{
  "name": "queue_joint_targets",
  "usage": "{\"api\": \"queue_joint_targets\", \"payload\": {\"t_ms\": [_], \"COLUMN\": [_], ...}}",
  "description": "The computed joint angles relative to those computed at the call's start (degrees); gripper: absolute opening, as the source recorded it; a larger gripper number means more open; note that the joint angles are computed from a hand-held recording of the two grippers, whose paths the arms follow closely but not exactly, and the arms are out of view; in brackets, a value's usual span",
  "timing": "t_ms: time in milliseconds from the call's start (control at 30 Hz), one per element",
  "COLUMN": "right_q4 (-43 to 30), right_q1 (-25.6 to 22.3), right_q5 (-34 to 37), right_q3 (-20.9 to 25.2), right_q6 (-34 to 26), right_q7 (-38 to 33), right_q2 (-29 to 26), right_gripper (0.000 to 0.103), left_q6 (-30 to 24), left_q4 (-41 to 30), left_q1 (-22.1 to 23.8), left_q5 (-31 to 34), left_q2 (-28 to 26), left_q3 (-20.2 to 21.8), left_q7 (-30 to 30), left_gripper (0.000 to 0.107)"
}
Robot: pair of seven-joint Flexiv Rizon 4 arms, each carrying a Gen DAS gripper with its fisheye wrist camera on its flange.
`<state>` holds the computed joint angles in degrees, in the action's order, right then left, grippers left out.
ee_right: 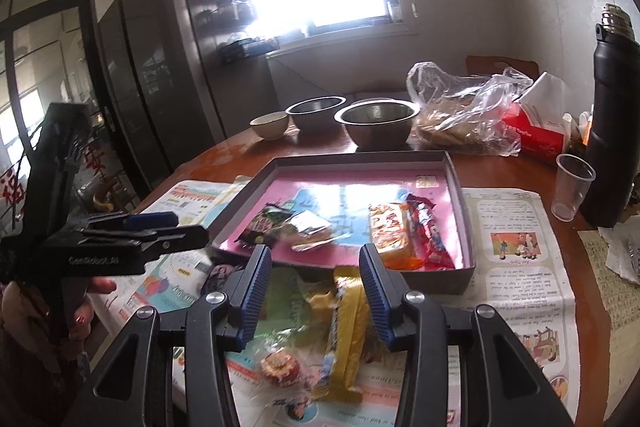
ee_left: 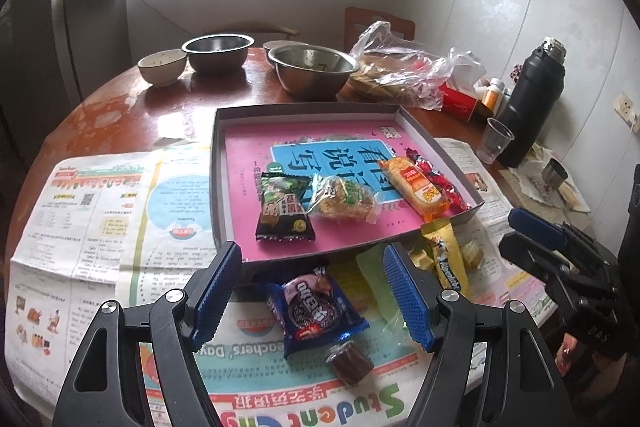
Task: Organize snacks
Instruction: 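Withdraw both open grippers from the tray toward the snacks on the newspaper, then grasp the brown wrapped candy with the left gripper while the right grasps the clear pastry bag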
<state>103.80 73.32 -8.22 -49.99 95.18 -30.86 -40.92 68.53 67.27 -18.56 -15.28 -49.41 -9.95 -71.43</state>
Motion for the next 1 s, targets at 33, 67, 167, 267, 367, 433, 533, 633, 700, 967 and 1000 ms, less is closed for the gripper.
{"api": "queue_joint_targets", "payload": {"t_ms": [33, 67, 167, 267, 367, 433, 533, 633, 700, 967, 1000], "right_q4": [0.04, 0.06, 0.34, 0.52, 0.72, 0.73, 0.47, -0.02, -0.27, -1.73, -1.75], "right_q1": [-0.23, -0.33, 0.06, 0.07, 0.17, 0.04, -0.54, -1.87, -2.87, -8.56, -9.09], "right_q5": [-0.15, -0.26, -0.60, -0.76, -1.13, -1.41, -2.28, -3.46, -4.40, -9.63, -10.36], "right_q3": [0.55, 0.92, 1.24, 1.99, 2.53, 3.05, 4.23, 6.16, 7.73, 15.18, 15.78], "right_q6": [0.18, 0.24, 0.16, 0.14, -0.16, -0.11, -0.63, -0.89, -1.32, -3.40, -3.52], "right_q7": [-0.29, -0.52, -1.02, -1.48, -1.55, -1.59, -1.90, -2.12, -2.24, -1.31, -1.01], "right_q2": [0.20, 0.34, 0.56, 0.83, 1.08, 1.20, 1.49, 1.72, 1.98, 2.87, 2.96], "right_gripper": [0.045, 0.046, 0.046, 0.046, 0.046, 0.046, 0.046, 0.046, 0.046, 0.046, 0.046], "left_q6": [0.37, 0.56, 0.54, 0.39, 0.43, 0.45, 0.25, -0.13, -0.89, -3.96, -4.18], "left_q4": [0.41, 0.85, 1.73, 2.75, 3.93, 4.63, 5.36, 6.00, 6.15, 6.96, 7.06], "left_q1": [-0.07, -0.02, -0.04, -0.01, 0.15, 0.18, 0.13, -0.17, -0.27, -0.21, -0.23], "left_q5": [0.18, 0.31, 0.58, 0.83, 0.93, 1.02, 1.12, 1.51, 1.69, 2.14, 2.21], "left_q2": [0.24, 0.50, 0.96, 1.41, 1.90, 2.23, 2.59, 2.85, 2.90, 2.82, 2.81], "left_q3": [0.16, 0.14, 0.36, 0.40, 0.13, 0.03, 0.03, 0.62, 1.01, 1.27, 1.33], "left_q7": [-0.06, 0.06, -0.01, 0.01, 0.48, 0.83, 1.09, 0.99, 0.69, 0.41, 0.38], "left_gripper": [0.075, 0.075, 0.075, 0.075, 0.075, 0.075, 0.075, 0.075, 0.075, 0.075, 0.075]}}
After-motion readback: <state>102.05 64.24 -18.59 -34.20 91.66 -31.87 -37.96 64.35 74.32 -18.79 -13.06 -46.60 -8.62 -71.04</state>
